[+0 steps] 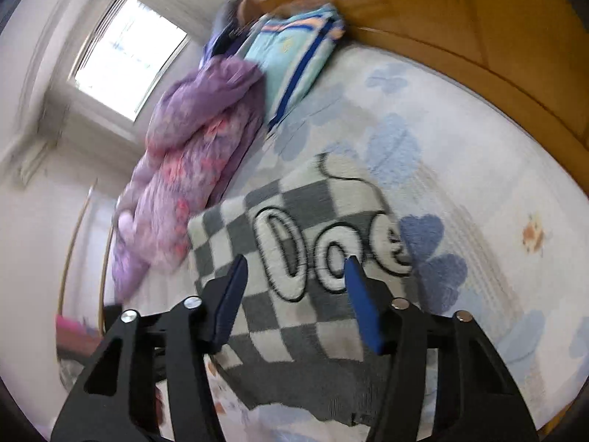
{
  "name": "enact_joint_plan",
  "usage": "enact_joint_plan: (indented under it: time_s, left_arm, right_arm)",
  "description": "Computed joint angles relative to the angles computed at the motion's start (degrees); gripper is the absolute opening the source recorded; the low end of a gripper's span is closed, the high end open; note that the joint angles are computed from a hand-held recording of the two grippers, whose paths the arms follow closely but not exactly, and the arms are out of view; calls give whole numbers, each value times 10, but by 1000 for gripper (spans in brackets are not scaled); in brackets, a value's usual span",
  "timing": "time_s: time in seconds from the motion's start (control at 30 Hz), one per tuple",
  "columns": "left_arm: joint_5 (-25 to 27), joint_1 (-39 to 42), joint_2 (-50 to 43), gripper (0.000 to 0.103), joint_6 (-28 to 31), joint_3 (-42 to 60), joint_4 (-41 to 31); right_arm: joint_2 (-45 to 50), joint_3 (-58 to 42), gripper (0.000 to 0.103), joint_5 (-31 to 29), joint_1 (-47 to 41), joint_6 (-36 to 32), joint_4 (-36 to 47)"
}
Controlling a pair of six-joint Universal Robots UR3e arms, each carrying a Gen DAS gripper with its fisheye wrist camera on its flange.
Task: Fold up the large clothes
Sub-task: 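Lower the cardigan onto the bed beside the grey cloth and open both grippers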
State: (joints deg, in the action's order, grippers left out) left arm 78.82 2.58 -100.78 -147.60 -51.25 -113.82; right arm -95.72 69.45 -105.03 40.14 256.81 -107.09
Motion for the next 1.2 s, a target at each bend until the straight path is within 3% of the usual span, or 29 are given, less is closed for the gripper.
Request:
enact_joint_plan:
  time_s: [0.07, 0.13, 0.23, 0.3, 0.4, 0.5, 0.63, 0.7, 0.73, 0.77, 0.83, 0.93, 1.0, 1.07, 1.13, 1.2]
  left_arm:
    - [9, 7, 5, 50, 1, 19, 9]
    - [17, 29, -35, 47, -11, 100, -32]
    - [-20, 51, -79, 45, -22, 211, -96]
    - [-53, 43, -107, 43, -12, 289, -144]
    - [-84, 8, -122, 34, -12, 316, -166]
    - [-85, -28, -104, 32, -34, 236, -119]
    - [-71, -42, -84, 28, -57, 110, -65]
    - [-56, -44, -66, 24, -55, 43, -10]
    - [-45, -46, -61, 16, -64, 7, 24]
    - [-40, -47, -61, 9, -79, -17, 46]
    - [-56, -34, -80, 8, -100, -49, 71]
    - [-59, -41, -94, 7, -85, -71, 116]
    - [-40, -54, -112, 6, -75, -29, 89]
    - [-20, -67, -137, 3, -71, 68, 15]
    - [-24, -78, -148, 3, -39, 155, -20]
    - [-47, -87, -191, 3, -36, 275, -50]
  right_arm:
    - [49, -85, 44, 36, -17, -31, 78]
    - [87, -125, 44, 58, -20, -35, 100]
    - [66, -41, 44, 102, -36, -37, 38]
    - [66, -24, 41, 133, -47, -37, 38]
    - [50, -4, 38, 137, -44, -19, 7]
    - [46, -21, 38, 141, -50, -10, 28]
    - [82, -55, 38, 215, -84, -61, 90]
    - [121, -95, 38, 224, -81, -77, 157]
    - [130, -90, 38, 235, -83, -78, 164]
    - [130, -61, 38, 250, -87, -76, 145]
    - [133, -16, 40, 258, -93, -75, 116]
    - [86, 103, 42, 287, -123, -52, 22]
    - [63, 136, 42, 314, -143, -69, 6]
    - [58, 114, 40, 322, -147, -83, 38]
    - [45, 66, 36, 310, -150, -90, 82]
    - [21, 47, 36, 283, -164, -95, 67]
